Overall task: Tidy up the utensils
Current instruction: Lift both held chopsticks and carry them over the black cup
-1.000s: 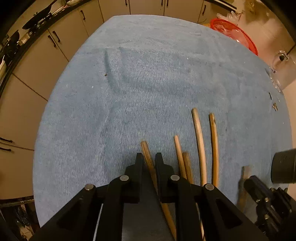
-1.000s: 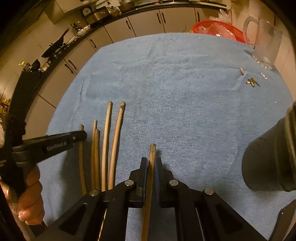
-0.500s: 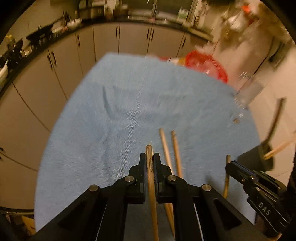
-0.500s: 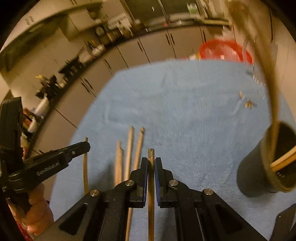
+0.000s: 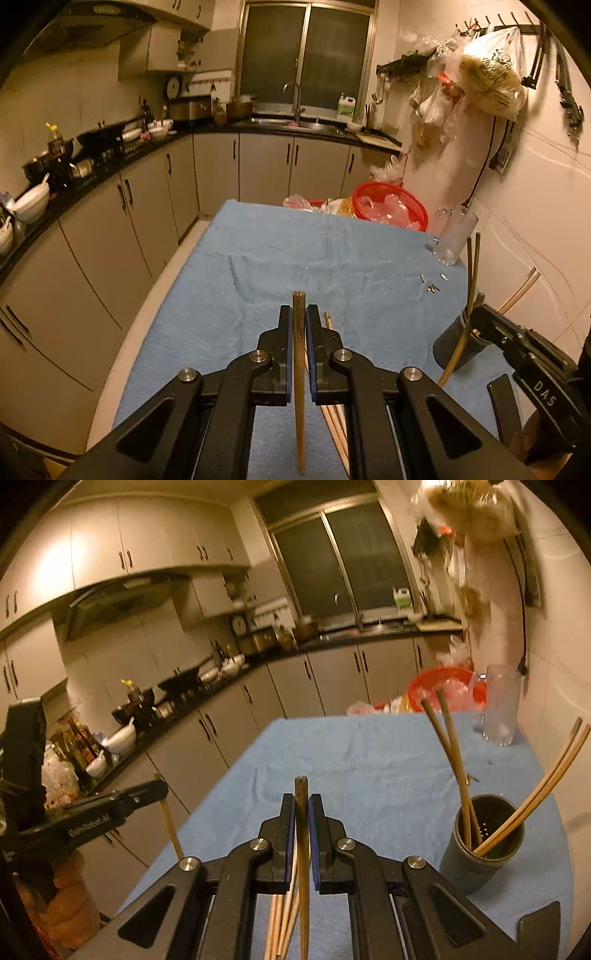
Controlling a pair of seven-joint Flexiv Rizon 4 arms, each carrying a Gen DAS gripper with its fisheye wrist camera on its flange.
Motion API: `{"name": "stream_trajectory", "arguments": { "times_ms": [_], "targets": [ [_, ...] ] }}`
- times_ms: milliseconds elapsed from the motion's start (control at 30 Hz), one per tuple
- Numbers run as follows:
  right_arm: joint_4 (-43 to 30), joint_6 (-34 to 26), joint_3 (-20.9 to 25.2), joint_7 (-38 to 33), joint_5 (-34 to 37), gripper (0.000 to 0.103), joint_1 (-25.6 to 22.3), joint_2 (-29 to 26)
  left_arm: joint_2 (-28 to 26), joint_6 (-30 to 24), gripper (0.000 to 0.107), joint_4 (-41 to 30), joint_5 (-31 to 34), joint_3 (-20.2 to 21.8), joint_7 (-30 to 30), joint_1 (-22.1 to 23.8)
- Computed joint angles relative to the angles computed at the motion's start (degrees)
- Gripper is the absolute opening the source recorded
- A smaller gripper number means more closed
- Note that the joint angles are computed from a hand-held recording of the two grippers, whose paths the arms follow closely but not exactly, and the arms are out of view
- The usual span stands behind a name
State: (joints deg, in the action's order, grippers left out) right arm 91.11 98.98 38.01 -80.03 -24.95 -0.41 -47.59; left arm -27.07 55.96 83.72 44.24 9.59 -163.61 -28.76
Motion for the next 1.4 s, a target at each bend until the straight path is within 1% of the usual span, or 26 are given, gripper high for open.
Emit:
{"name": "stream_trajectory", "arguments": {
  "times_ms": [67, 133, 167, 300, 367, 433, 800, 1100, 1400],
  "targets": [
    [0.98, 1.62, -1.08, 0.40, 0.50, 0.007, 0.68, 0.93, -0.90, -0.69, 0.007, -1.49, 0.64, 0.14, -0.30, -0.39],
    [2.11, 3.04, -1.12, 1.02, 0.00, 0.007, 0.37, 1.27, -1.01, -0.64, 0.007, -1.87, 1.39, 0.25, -0.32, -0.93],
    [2.55, 3.55, -1.40, 1.49, -0.43, 0.007, 0.45, 1.58, -0.17, -1.07, 0.007, -1.26, 1.62, 0.38, -0.55, -1.46],
    [3.70, 5.82, -3.54, 3.72, -2.46, 0.007, 1.23, 2.60, 0.62, -1.12, 0.007, -0.83, 2.94, 0.17, -1.15, -1.80],
    [4.33, 7.15, -5.68, 5.03, -2.99, 0.007, 2.44, 3.39, 0.69, -0.82, 0.007, -0.72, 2.93, -0.21, -1.00, -1.37],
    [4.44, 7.50, -5.80, 6.40, -4.53, 0.007, 2.18, 3.25, 0.78, -1.07, 0.007, -0.70, 2.95, -0.37, -1.23, -1.40],
    [4.46, 10.34, -9.76, 13.64, -10.84, 0.007, 3.15, 3.37, 0.72, -1.99, 0.007, -1.46, 4.28, -0.71, -0.91, -1.64],
    [5.92, 13.63, -14.30, 18.59, -13.63, 0.007, 5.08, 4.99, 0.78, -2.68, 0.007, -2.22, 5.11, -0.92, -0.04, -1.96],
    [6.48, 15.96, -17.18, 22.78, -16.80, 0.007, 5.82, 5.74, 0.73, -3.63, 0.007, -2.69, 5.82, -1.13, 0.20, -2.21]
  ]
}}
